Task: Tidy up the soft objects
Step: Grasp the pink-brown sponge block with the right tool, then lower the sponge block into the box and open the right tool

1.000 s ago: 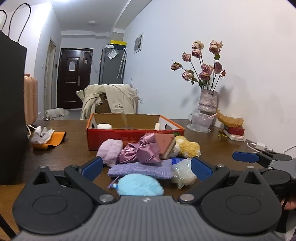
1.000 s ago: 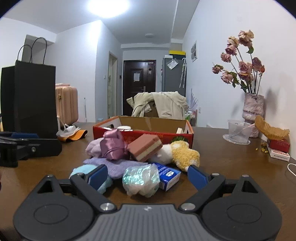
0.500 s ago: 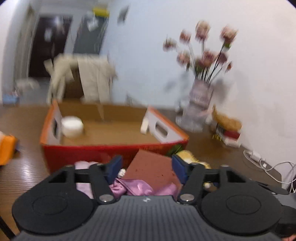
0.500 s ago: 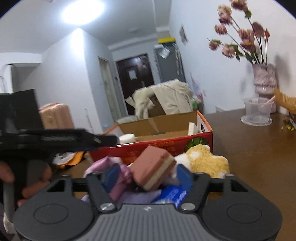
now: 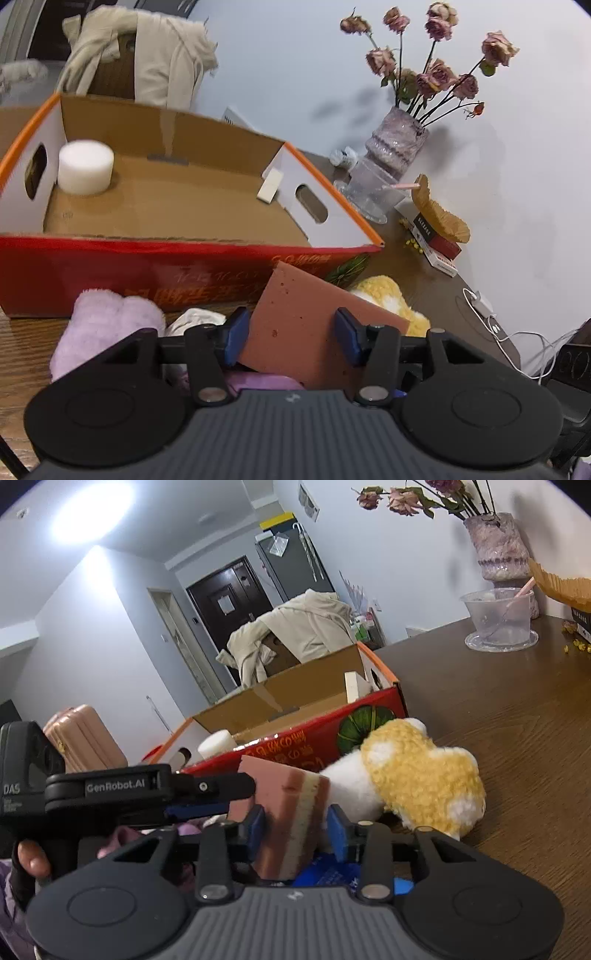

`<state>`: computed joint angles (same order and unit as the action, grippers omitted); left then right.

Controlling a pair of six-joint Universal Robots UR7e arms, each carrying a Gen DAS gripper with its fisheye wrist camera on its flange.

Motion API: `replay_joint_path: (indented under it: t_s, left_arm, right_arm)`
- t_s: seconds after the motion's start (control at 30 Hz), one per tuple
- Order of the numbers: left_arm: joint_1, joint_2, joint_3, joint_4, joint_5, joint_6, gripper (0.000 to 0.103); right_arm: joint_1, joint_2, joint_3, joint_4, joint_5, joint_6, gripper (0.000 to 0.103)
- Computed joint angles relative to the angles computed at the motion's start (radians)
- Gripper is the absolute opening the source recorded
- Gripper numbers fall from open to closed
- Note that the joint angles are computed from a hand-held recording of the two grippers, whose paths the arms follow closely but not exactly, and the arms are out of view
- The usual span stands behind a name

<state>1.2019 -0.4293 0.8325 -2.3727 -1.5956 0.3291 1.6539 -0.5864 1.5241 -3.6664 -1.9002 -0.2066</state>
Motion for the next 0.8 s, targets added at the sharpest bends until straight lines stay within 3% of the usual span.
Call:
replay_joint_path:
  t_s: [0.1, 0.2, 0.3, 0.43, 0.57, 0.67, 0.8]
  left_arm:
    - [-0.012, -0.044, 0.073, -0.069, -0.006, -0.003, 0.048]
    - [-0.024, -0.102, 0.154, -0.182, -0.043, 0.005, 0.048]
    - [-0.04, -0.118, 0.157, -0.264, -0.01, 0.01, 0.043]
    - [-0.046, -0.064, 0.017, -0.225, 0.1, -0.053, 0.032]
    - [-0.035, 0.028, -0.182, -0.104, 0.218, -0.135, 0.029]
    - [-0.014, 0.079, -0.288, -0.016, 0.26, -0.167, 0.025]
    - [-0.006, 0.097, -0.312, 0.002, 0.316, -0.142, 0.025]
  right_arm:
    - [0.001, -0.015, 0.018, -0.037, 0.029, -0.022, 0.032]
    - [0.005, -0.05, 0.027, -0.037, 0.109, -0.065, 0.032]
    - [0.004, -0.083, -0.044, 0.11, 0.199, -0.077, 0.032]
    - [0.001, -0.028, -0.311, 0.445, 0.258, -0.063, 0.032]
    - [-0.009, 0.128, -0.664, 0.767, 0.276, 0.004, 0.032]
    - [-0.002, 0.261, -0.904, 0.95, 0.195, 0.035, 0.027]
    - [-0.005, 0.381, -1.103, 1.114, 0.148, 0.059, 0.026]
